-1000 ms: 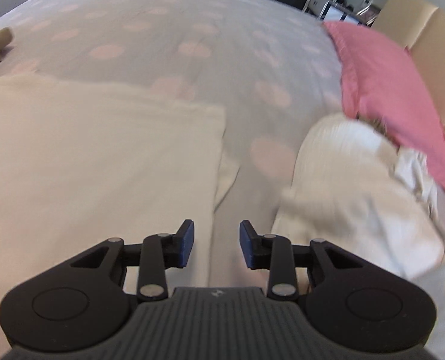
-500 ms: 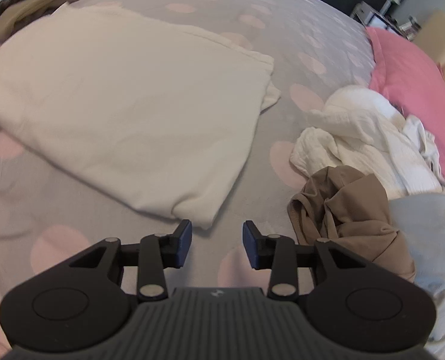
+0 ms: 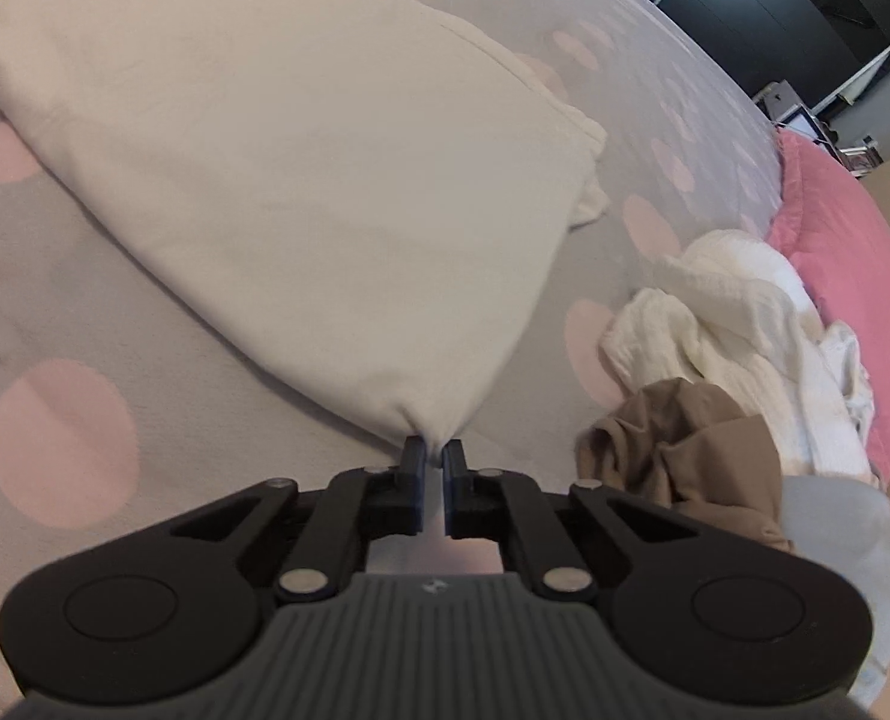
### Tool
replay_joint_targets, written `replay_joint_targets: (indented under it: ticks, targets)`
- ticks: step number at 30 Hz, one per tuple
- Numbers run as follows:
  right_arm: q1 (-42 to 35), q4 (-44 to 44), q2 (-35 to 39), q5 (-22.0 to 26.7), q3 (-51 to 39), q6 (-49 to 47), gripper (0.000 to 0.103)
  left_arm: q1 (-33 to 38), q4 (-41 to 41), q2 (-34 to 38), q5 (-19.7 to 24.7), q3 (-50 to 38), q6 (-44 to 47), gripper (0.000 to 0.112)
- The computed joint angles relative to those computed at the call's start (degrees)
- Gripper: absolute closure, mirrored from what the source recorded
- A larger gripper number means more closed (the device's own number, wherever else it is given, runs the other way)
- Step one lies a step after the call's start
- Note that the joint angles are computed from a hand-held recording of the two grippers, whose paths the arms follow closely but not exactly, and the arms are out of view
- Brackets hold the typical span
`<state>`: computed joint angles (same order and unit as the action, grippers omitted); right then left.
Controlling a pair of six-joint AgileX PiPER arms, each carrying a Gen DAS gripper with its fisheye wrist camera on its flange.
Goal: Fold clothes
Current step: 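Pinch the folded shirt's edge with both tools and straighten it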
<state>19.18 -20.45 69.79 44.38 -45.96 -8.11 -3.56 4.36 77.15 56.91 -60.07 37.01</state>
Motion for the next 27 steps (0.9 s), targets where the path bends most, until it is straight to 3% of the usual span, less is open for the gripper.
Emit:
replay_joint_targets:
  ticks: [2, 4, 10, 14, 19, 24, 27]
  targets:
    - [0.1, -0.8, 0.8, 0.8, 0.1, -0.3, 0.103, -0.5, 0.8, 0.0, 0.2, 0.1, -0.6, 0.106]
    - [1.3, -3.9, 1.4, 1.5, 0.9, 1.9, 0.103, -0.6, 1.1, -0.2, 0.4, 0.2, -0.4, 0.106]
    - [-1.7, -1.0, -1.4, 1.2, 1.5, -0.1, 0.099, 0.7, 1.5, -1.7, 2.5, -0.5, 1.4, 0.105]
    - [0.4, -0.7, -4.0, 1.1, 1.7, -1.3, 0.065, 2.0, 0.3, -3.9, 1.2, 0.4, 4.8, 0.105]
    - [6.3, -5.6, -5.5, 1.2, 1.4, 3.6, 0.063, 5.0, -7.1, -6.7, 3.3, -0.7, 14.9, 0.105]
    - [14.2, -13.6, -5.7, 0.8, 4.0, 6.7, 0.059, -0.7, -5.3, -11.5, -1.7, 4.5, 17.5, 0.104]
    - [18.0, -17.7, -5.5, 0.6, 6.4, 6.3, 0.056, -6.2, 0.7, -14.8, -5.2, 9.9, 19.3, 0.096]
